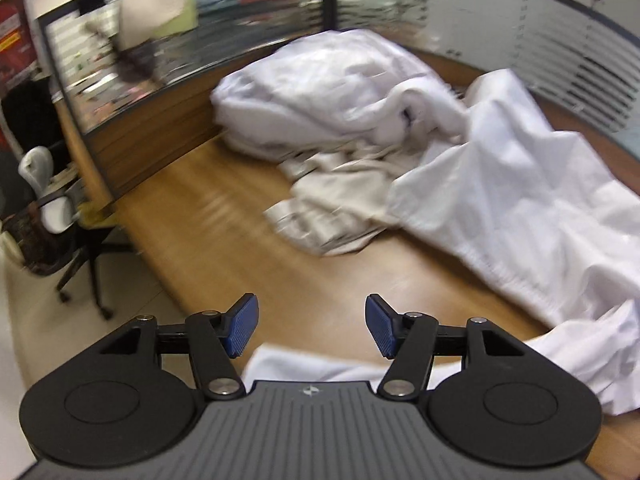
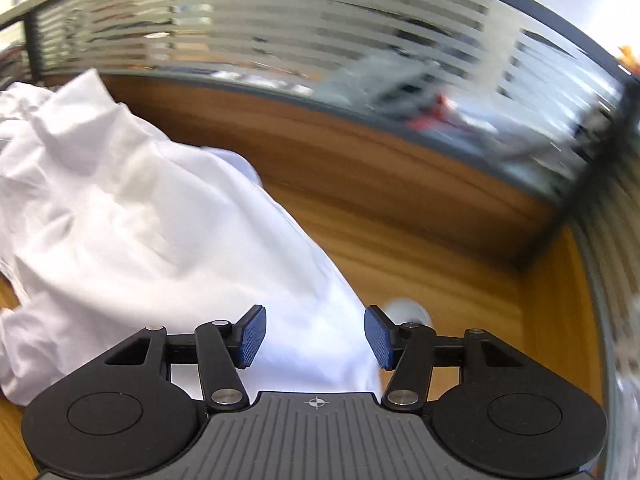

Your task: Fold clothes

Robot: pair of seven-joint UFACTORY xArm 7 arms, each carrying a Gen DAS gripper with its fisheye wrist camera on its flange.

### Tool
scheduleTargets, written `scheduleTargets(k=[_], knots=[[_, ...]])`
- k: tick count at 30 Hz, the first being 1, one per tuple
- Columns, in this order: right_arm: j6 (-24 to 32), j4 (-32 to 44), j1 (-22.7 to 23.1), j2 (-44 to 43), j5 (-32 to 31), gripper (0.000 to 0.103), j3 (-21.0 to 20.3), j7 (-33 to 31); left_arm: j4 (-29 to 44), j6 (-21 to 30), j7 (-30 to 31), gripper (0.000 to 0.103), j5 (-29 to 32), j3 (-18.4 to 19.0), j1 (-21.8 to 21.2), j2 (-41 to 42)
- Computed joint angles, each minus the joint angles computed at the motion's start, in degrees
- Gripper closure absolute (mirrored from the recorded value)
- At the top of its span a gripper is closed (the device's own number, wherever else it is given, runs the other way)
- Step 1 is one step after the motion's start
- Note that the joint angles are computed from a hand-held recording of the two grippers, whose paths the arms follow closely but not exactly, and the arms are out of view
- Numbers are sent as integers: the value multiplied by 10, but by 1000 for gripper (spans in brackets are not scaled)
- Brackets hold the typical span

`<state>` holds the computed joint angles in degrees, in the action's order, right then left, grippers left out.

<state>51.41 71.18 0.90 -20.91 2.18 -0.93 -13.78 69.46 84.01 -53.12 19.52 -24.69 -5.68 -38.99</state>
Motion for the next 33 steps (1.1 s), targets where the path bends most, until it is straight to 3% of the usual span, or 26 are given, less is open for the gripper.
scheduleTargets(k=[7,11,14,16,18,19,26,33], knots=[[-21,104,27,128,90,43,-10,-84,11,-112,17,37,-2,21,-15,68],[-21,169,25,203,109,43,5,-131,31,-153,20,35,9,25,-24,113],[10,226,19,256,125,44,17,-164,52,-175,19,35,20,29,-34,149],[41,255,14,279,133,52,25,-182,68,-188,17,35,26,33,-41,173],[75,284,9,299,141,95,32,-195,84,-201,20,35,34,39,-50,195],[92,300,7,309,145,99,35,-201,91,-211,24,35,37,44,-56,205],[51,217,9,208,198,100,37,-212,154,-289,90,32,43,80,-92,276],[68,119,52,75,251,100,19,-211,235,-354,167,27,16,110,-124,351]])
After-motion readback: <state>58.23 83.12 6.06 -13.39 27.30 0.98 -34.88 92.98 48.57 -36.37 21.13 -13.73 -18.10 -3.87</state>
